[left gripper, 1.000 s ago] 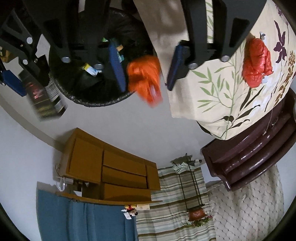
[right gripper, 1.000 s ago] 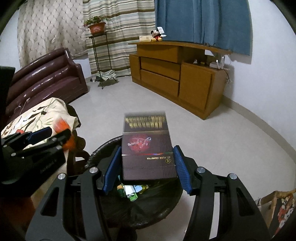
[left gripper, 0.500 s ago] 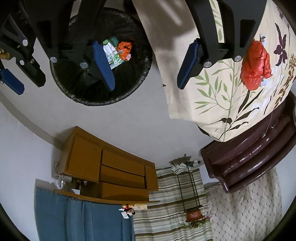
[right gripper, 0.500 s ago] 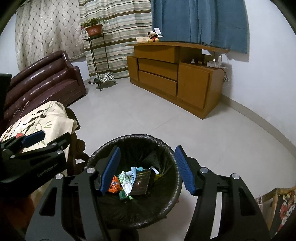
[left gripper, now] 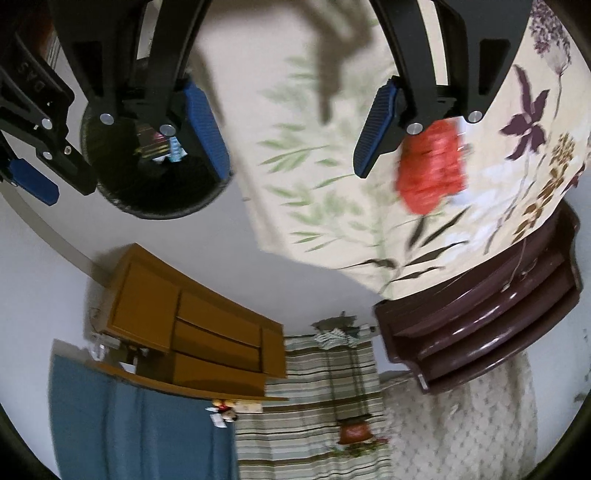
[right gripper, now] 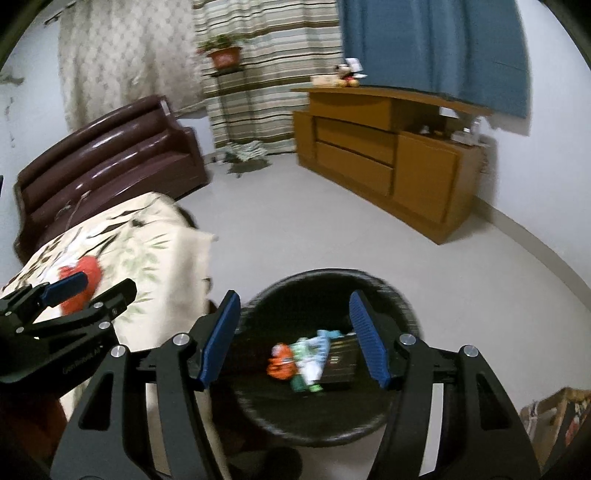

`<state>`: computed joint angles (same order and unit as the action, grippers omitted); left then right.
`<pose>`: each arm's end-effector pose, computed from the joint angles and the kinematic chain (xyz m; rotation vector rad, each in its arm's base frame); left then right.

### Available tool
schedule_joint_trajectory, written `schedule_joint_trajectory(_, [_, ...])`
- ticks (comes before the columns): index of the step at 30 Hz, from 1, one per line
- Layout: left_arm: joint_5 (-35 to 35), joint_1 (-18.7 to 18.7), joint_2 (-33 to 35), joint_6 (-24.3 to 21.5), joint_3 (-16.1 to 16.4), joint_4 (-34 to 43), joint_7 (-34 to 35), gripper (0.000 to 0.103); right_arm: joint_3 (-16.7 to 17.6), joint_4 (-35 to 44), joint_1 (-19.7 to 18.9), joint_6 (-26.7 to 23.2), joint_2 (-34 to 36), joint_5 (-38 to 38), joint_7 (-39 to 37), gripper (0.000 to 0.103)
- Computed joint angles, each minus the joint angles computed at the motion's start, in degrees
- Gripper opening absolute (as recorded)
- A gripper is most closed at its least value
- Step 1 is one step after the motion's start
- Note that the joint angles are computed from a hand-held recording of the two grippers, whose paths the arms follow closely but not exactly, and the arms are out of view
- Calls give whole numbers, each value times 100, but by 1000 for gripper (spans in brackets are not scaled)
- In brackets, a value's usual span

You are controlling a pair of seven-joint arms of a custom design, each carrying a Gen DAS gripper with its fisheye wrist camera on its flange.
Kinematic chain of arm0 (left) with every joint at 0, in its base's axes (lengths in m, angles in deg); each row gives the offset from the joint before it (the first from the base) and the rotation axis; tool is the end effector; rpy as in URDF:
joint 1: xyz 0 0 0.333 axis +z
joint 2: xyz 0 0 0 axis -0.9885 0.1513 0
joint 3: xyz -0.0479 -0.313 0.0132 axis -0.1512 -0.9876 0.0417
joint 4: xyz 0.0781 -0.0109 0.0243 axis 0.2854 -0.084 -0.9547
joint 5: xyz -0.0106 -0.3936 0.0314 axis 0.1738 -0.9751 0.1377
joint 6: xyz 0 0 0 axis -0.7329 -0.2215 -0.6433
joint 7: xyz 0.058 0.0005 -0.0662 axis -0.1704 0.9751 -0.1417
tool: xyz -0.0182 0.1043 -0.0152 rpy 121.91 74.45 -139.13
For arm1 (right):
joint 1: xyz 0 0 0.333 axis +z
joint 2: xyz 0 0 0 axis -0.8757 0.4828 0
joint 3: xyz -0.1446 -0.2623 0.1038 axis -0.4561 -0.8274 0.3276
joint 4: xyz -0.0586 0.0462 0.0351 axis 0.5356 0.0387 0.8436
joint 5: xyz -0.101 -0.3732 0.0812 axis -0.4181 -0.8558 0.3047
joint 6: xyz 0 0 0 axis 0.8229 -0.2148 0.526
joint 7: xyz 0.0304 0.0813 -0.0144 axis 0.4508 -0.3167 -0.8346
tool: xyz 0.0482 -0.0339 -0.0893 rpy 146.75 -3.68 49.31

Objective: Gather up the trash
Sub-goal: 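Move both tools back to the bed over the red bag and white tube, then grasp the red plastic bag with the right gripper while the left gripper grasps the white paper tube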

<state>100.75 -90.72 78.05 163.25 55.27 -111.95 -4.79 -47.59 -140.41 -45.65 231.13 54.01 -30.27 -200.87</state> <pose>0.4579 -0.2755 0.4890 -1.4658 2.0091 -0.7620 0.4032 0.2750 0.4699 -1.4497 1.8942 -0.7869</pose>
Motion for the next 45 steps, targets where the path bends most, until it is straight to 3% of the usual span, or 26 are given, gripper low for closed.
schedule_joint_trajectory(9, [-262,673,-889,-4,266,-753,159,68,9,1133,533,177,1000,-1,-485,60])
schedule_joint_trajectory(19, [-599,1542,-1450,50,449,-1314,445,68,-388,2513,1398,261,2200,384,-1233,60])
schedule_joint_trajectory(24, [-831,1798,-1492,102,563,-1459,677,68,-598,3179,1783,149,2761,823,-1782,60])
schedule_joint_trajectory(36, [-1401,1867,-1288,300,671,-1482,1172,68,-1109,4370,2350,-380,3803,2060,-2893,60])
schedule_joint_trajectory(40, [-1517,1834,-1180,337,634,-1412,1247,68,-1175,4428,2396,-414,3879,2365,-3141,43])
schedule_joint_trajectory(45, [-1636,1707,-1056,374,597,-1307,1312,68,-1298,4259,2470,-286,3769,2356,-3137,40])
